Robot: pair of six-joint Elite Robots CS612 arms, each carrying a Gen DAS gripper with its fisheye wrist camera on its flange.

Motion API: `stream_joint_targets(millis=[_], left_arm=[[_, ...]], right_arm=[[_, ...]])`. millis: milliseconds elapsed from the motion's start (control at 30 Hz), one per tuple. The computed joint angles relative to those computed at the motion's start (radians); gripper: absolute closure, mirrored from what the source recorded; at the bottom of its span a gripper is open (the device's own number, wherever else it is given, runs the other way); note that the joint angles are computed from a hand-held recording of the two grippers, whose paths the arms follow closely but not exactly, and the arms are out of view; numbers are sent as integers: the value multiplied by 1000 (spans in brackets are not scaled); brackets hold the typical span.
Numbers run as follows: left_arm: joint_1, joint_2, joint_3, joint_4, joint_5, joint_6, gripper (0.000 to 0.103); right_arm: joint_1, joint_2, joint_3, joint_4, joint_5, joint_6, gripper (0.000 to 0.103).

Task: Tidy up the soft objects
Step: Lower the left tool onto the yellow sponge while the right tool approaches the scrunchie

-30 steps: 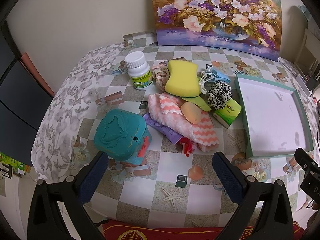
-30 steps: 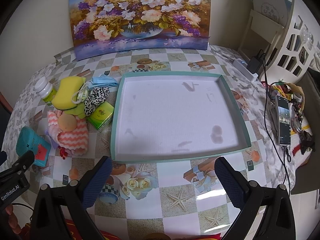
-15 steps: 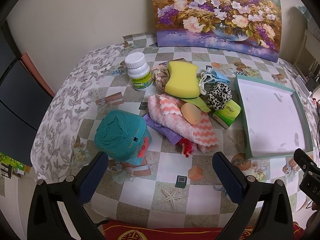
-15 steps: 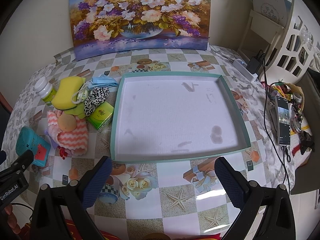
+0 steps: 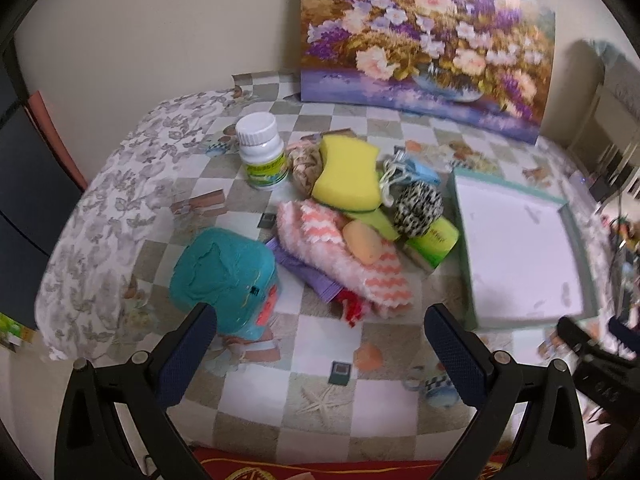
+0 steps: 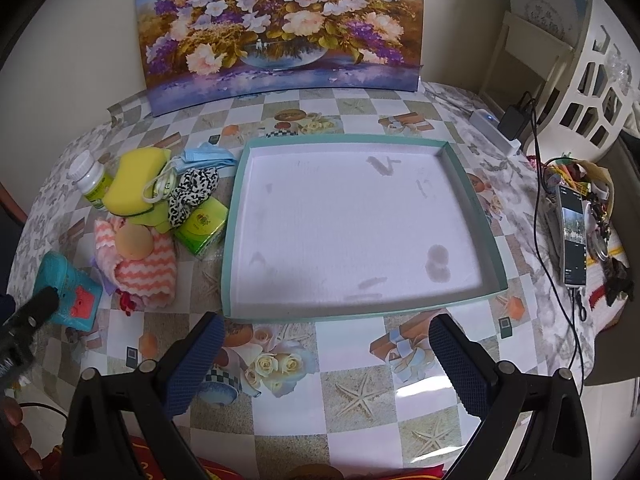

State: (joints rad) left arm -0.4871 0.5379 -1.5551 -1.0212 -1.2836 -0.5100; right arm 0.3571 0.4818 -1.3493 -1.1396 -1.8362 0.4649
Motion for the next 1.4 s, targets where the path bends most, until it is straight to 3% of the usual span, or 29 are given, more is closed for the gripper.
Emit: stream_joint_targets(millis=[100,233,367,500,633,900,1067,1167,1400], left_arm=[[13,-5,9,-33,-23,-1,0],[39,-53,73,-1,-60,64,0],[48,-97,141,-1,11,158,0],[63,-133,208,-17,26,218,0],[79,-167,284,-35,18,245,0],[104,-250,493,-62,-78,123,0],[105,-282,595,-110,-85,23,0],[106,-289,633,-122,-129,-28,0],[91,-283,679,-117,-84,-67,0]], right_arm=[[-1,-6,8,-2,7,-11,0],[-4,-34,54,-43,38,-89,0],[-15,-71,120,-97,133,-128,0],[-11,-119,215,-165,132,-187,0],[-17,-170,318,-227,196,-222,0],[-25,-305,600,-320,220,-182,0],[-28,-379,759,-405,172,-133,0],[-37,-391,795,-440,189,-70,0],[-52,-340,742,-435,171,3,0]])
